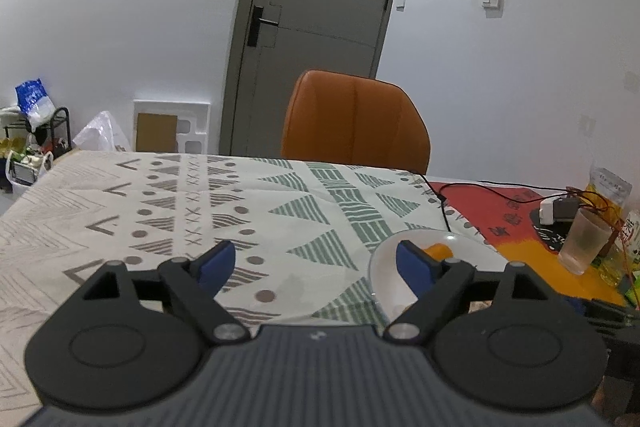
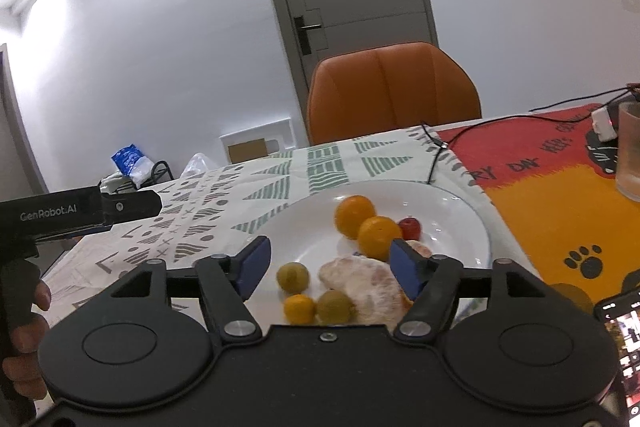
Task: Organize fruits
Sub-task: 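Open the right tool releasing the pomelo piece onto the plate while the left tool releases the orange, then move both open tools back toward the small mandarin and red plum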
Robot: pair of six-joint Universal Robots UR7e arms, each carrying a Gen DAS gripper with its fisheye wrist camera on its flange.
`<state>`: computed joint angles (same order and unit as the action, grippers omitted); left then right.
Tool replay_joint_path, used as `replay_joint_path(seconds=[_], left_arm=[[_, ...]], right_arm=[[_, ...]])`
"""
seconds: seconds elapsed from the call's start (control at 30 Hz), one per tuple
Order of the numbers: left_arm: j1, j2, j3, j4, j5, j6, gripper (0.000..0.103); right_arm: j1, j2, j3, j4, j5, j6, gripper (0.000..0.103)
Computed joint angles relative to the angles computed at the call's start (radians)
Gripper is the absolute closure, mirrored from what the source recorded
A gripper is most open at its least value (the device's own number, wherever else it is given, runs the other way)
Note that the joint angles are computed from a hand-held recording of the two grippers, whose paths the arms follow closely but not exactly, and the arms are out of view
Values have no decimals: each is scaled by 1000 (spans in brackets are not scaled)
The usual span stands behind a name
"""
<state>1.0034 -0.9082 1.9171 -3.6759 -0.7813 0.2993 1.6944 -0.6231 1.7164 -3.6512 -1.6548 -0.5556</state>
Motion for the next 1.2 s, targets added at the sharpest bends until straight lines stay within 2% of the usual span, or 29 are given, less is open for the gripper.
replay_joint_path(seconds=[0.2, 0.47, 0.9, 1.2], left_arm=[[0, -35, 42, -26, 15, -8, 17], [-1, -84, 99, -54, 30, -1, 17], [9, -137, 159, -78, 47, -18, 17], [21, -174, 199, -78, 62, -46, 17]], right_arm=[[16, 10, -2, 8, 0, -5, 30], [36, 26, 1, 3, 7, -4, 14], [63, 43, 9, 11, 10, -10, 12], [69, 52, 14, 26, 22, -6, 5]])
